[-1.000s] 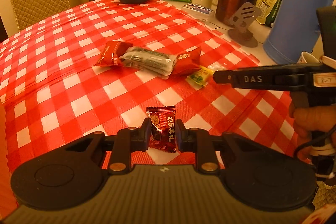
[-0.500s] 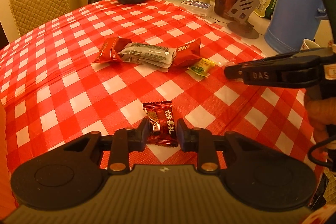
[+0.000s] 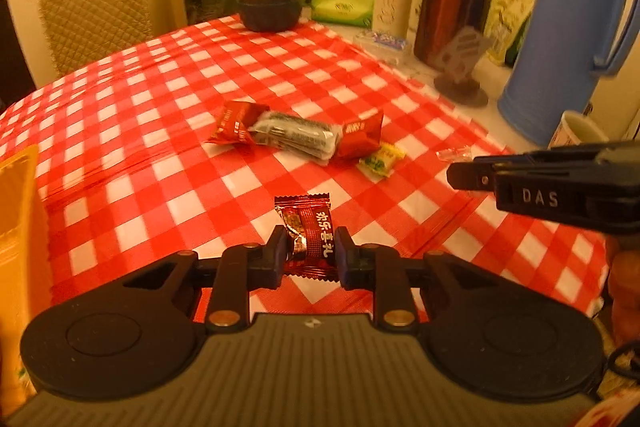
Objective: Organize snacks
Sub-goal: 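Carry the dark red candy and clear-wrapped cake over the orange tray and open both tools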
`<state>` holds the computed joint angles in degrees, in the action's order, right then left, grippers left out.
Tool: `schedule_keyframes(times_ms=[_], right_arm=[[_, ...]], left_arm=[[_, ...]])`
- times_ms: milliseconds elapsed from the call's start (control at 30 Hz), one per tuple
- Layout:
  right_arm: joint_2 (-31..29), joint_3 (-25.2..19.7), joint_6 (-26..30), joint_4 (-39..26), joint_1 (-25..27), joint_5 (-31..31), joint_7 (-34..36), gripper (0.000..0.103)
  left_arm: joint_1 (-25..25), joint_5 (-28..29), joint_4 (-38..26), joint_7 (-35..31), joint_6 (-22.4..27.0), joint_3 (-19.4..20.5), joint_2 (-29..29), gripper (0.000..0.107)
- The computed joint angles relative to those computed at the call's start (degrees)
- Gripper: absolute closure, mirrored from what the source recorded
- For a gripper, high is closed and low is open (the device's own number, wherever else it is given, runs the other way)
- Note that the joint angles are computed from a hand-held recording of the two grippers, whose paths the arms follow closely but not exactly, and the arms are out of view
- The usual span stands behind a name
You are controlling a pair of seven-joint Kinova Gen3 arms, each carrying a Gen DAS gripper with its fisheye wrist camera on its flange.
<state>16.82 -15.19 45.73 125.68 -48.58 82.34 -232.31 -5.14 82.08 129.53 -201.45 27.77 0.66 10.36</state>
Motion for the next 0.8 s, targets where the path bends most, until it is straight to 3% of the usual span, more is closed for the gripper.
schedule_keyframes(times_ms=[267,467,800], right_arm=[[-3.8,-2.1,5.7,-4.3,-4.9,-6.4,7.3,0.082],[-4.4,-3.1,9.0,-8.3,-8.3,-8.3,11.7,0.082],[-2.2,-2.6,8.1,-14.7,-11.8,-7.9,16.8,0.082]], left_arm=[[-5.1,-9.9,1.7,9.4,6.7,-4.0,-9.1,0.085],[-9.4,-15.8,2.3,12.5,12.1,-8.8,-14.2,0.085],[-16.4,-22.0,0.8,13.4,18.4,-16.4,-17.6,0.085]])
